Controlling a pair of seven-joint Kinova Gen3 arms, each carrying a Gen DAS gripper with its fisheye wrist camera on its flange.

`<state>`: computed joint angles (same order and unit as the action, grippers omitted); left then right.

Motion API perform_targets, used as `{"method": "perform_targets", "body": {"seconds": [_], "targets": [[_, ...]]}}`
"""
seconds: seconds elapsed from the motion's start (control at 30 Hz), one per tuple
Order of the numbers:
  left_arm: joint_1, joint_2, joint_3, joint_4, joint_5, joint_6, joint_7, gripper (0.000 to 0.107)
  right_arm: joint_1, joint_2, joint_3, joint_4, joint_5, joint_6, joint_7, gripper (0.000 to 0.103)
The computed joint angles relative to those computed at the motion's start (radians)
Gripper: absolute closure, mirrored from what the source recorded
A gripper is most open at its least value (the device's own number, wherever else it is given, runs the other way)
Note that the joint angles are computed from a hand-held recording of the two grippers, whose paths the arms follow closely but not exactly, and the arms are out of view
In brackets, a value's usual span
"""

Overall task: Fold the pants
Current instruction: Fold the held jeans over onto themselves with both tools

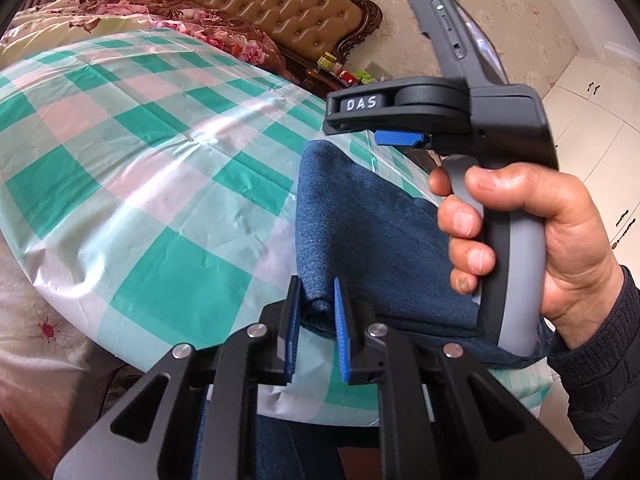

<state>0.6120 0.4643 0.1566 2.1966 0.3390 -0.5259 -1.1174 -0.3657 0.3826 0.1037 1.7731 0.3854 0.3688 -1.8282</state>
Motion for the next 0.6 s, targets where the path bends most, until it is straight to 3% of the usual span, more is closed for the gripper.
{"method": "perform_targets", "body": {"seconds": [0.13, 0.27, 0.33, 0.43, 0.5, 0.6], "targets": [[0.036, -0.016, -0.027, -0.009, 0.042, 0.017, -0.05, 0.094, 0.074, 0.021, -0.107, -0.07, 0.023, 0.13, -0.024, 0.042], [0.05, -0.027, -0.037, -0.016, 0.072, 0.03, -0.085, 0.094, 0.054, 0.067, -0.075, -0.177, -0.119, 0.292, 0.087, 0.038], [0.075, -0.034, -0.056, -0.024, 0.111, 0.044, -0.127, 0.094, 0.037, 0.08, -0.063, -0.235, -0.156, 0.374, 0.124, 0.029], [0.109, -0.044, -0.08, -0.036, 0.172, 0.063, -0.192, 0.094, 0.035, 0.108, -0.112, -0.296, -0.126, 0.469, 0.143, 0.026], [0.122, -0.051, -0.08, -0.045, 0.232, 0.069, -0.259, 0.094, -0.015, 0.137, -0.097, -0.313, -0.064, 0.501, 0.116, 0.025], [0.225, -0.073, -0.168, -0.064, 0.337, 0.095, -0.376, 0.095, -0.061, 0.173, -0.069, -0.316, 0.009, 0.517, 0.06, 0.028]]}}
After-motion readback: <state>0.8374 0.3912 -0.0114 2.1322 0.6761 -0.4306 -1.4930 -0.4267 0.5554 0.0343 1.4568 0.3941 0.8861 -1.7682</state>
